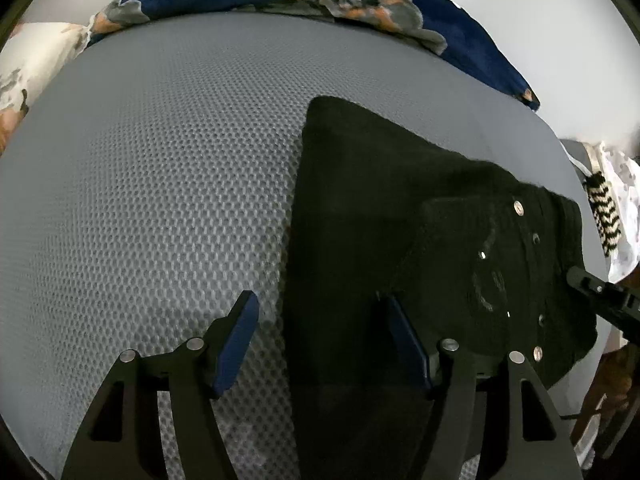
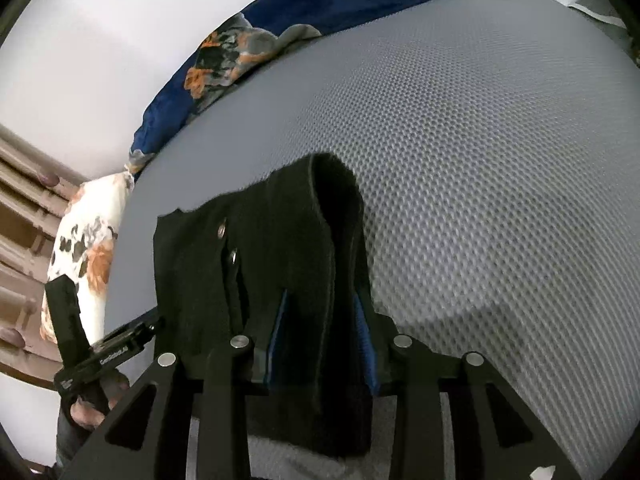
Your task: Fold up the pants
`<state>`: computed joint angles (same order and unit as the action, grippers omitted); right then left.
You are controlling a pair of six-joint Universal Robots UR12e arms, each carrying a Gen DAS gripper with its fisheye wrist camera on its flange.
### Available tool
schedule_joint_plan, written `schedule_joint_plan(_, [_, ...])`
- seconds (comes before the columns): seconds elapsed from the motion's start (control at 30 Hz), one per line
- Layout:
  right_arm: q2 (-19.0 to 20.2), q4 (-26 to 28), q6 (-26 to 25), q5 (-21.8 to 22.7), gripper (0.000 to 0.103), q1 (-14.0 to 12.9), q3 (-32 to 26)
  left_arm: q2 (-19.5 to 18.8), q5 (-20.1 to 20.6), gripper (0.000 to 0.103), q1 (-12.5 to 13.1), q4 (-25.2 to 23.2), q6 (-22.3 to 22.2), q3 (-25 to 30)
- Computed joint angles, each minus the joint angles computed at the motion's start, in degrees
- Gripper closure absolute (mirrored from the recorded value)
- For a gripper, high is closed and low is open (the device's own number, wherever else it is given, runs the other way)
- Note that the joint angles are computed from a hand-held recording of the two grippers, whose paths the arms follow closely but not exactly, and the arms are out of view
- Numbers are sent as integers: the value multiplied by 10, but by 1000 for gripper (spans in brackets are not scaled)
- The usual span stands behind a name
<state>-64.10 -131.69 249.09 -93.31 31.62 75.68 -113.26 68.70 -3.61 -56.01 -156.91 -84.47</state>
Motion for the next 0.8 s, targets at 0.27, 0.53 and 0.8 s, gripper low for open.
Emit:
schedule_joint_plan(0.27, [-8, 18, -8, 12, 72, 16, -7, 26, 9, 36, -1, 21, 22, -36])
schedule_joint_plan(0.53, [-7, 43, -30, 2, 78, 22, -14, 46, 15, 36, 3, 29, 41, -58])
schedule_joint_plan(0.8, [2, 101, -34, -44, 92, 36, -49, 60, 25, 36, 1, 56, 53, -73])
